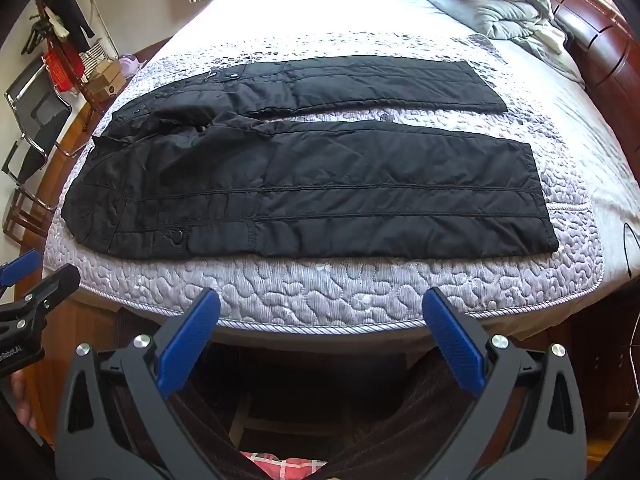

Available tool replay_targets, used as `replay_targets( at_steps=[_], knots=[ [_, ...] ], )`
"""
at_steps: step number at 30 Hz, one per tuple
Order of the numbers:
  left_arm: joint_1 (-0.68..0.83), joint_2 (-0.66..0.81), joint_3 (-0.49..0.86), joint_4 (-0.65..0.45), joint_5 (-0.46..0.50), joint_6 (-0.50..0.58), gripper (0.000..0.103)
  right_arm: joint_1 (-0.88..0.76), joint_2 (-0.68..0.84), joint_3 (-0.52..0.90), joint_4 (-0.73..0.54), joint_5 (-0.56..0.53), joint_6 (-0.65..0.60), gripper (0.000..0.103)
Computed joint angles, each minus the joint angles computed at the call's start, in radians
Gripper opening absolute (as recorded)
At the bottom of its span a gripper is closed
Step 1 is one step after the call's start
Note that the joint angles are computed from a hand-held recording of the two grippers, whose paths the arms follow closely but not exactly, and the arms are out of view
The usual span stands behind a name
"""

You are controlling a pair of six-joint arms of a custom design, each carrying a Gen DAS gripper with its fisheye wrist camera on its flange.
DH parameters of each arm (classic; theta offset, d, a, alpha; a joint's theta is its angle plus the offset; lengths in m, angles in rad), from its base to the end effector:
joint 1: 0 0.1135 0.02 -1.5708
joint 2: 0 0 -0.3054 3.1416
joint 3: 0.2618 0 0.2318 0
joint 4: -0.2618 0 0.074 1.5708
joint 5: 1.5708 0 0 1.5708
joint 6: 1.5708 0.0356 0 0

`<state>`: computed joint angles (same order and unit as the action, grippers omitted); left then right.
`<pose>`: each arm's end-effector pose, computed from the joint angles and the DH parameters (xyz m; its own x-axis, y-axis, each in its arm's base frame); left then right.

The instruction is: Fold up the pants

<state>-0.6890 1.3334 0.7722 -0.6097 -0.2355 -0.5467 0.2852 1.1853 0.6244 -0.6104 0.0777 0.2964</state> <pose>0.1689 -0.1283 0.2419 -0.8923 0.0800 -0.4443 0.0986 0.9949 -0.0188 0.1632 0.0450 0.2273 -0.9190 0.0340 -0.3929 0.0177 0.9988 0.0452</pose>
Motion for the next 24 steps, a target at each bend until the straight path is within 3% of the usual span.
replay_targets(
  at_steps=[24],
  knots=[
    [0.006,-0.009,0.006,-0.003,0.001,0.007,0.1,-0.011,0.0,-0.002,0.002,-0.001,-0.01,0.101]
  ],
)
